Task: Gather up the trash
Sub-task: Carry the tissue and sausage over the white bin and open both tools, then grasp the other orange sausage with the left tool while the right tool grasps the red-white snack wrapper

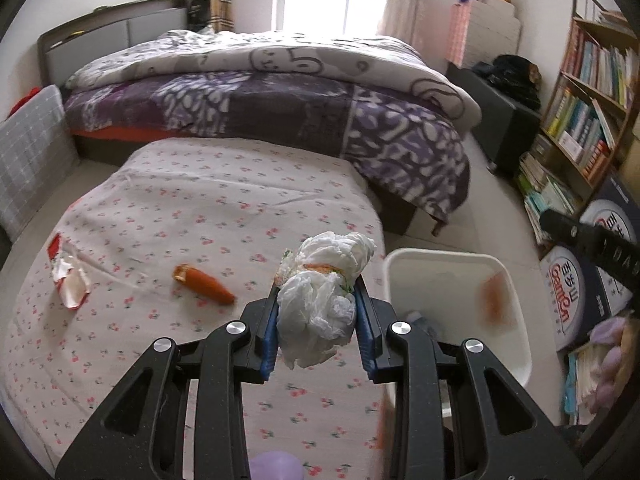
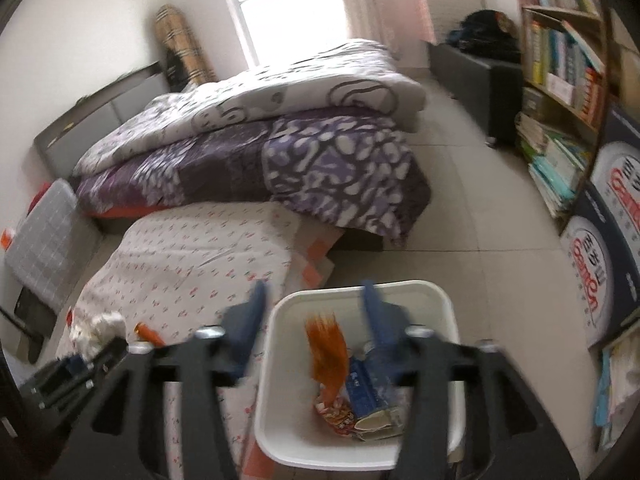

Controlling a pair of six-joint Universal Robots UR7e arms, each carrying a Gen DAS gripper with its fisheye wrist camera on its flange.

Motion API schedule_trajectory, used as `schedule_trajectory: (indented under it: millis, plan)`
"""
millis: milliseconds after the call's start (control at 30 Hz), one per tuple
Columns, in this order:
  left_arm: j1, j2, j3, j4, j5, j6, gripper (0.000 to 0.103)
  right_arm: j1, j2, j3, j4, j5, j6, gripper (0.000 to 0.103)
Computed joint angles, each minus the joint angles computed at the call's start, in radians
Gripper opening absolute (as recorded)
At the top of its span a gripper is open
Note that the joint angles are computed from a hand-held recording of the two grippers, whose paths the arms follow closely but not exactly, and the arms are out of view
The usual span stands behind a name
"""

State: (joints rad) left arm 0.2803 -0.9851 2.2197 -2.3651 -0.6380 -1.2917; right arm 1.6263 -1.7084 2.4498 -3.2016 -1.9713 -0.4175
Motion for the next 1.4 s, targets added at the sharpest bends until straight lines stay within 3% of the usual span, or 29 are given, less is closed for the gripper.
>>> schedule_trajectory:
  millis: [133,367,667,700,767,867,1067,1400]
  plan:
    - [0.000,0.039,-0.021,-0.045,-0.023,0.040,0.031,-0.037,-0.037,-0.004,0.007,0.011,0.032,0.080]
    - [-0.004,0.110,-0.069,-0.095,-0.047,0.106,0.031,-0.079,-0.079,-0.016,0.023,0.030,0.060,0.088]
    - [-0.007,0.191,-0.125,-0.148,-0.078,0.180,0.034,-0.118,-0.117,-0.023,0.038,0.045,0.061,0.090]
    - [-0.005,0.198,-0.132,-0.155,-0.089,0.189,0.036,-0.120,-0.120,-0.024,0.042,0.045,0.063,0.090]
    - [0.000,0.205,-0.136,-0.178,-0.109,0.206,0.058,-0.129,-0.128,-0.025,0.050,0.051,0.067,0.090]
    - [0.006,0.214,-0.142,-0.171,-0.109,0.212,0.070,-0.140,-0.133,-0.030,0.066,0.060,0.076,0.091]
    - [0.052,0.185,-0.143,-0.029,-0.076,0.083,0.083,-0.126,-0.118,-0.033,0.108,0.068,0.091,0.091]
    - [0.198,0.075,-0.130,0.286,-0.025,-0.295,0.084,-0.060,-0.050,-0.028,0.138,0.029,0.056,0.091]
